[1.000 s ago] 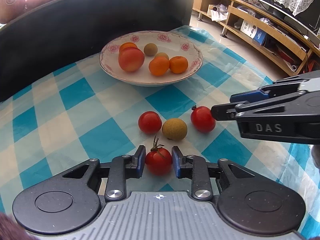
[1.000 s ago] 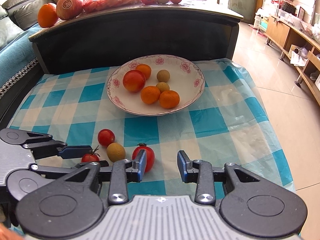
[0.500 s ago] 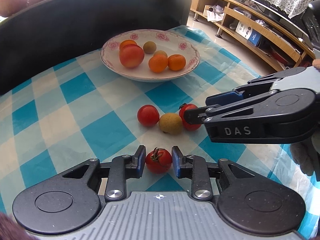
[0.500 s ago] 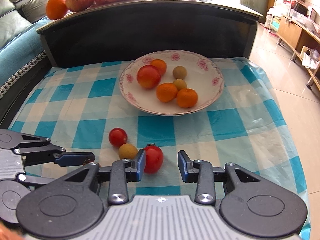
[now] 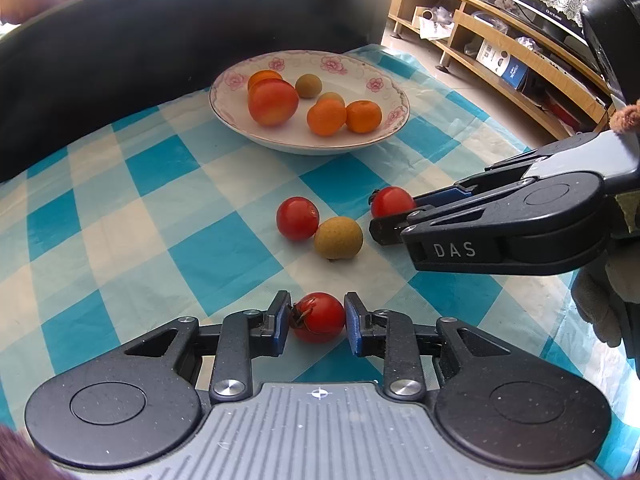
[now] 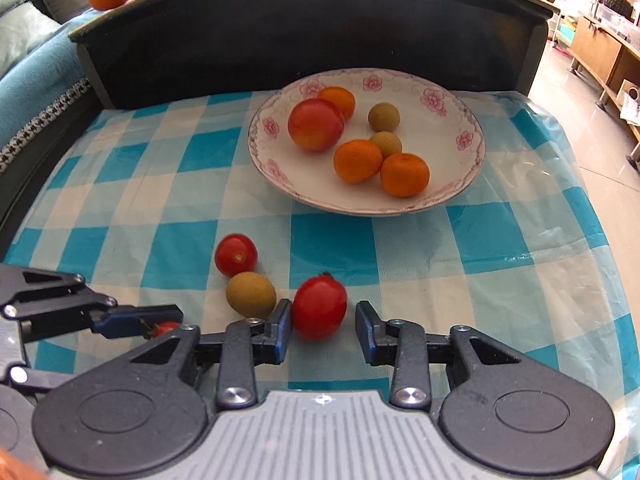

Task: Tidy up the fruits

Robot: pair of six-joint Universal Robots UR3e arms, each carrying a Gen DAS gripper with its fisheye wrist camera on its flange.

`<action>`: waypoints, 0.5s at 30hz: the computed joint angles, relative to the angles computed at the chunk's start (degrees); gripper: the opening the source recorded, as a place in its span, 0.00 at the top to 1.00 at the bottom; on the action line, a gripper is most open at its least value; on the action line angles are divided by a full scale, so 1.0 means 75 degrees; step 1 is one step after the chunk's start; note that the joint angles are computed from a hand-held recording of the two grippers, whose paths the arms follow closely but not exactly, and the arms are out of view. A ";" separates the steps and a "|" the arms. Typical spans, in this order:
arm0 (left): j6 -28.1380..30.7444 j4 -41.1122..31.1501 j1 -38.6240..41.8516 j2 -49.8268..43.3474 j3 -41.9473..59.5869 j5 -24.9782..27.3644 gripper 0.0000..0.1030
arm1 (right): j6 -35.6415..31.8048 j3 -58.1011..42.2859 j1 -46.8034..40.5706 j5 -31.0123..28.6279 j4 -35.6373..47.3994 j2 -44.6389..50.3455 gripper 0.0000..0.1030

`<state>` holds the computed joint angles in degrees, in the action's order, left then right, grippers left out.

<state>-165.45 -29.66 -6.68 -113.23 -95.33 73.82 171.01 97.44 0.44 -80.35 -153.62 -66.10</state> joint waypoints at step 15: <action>0.0356 -0.0048 0.0184 0.0371 -0.0422 -0.0180 0.64 | -0.0491 0.0782 -0.0269 0.0321 0.0465 -0.0821 0.69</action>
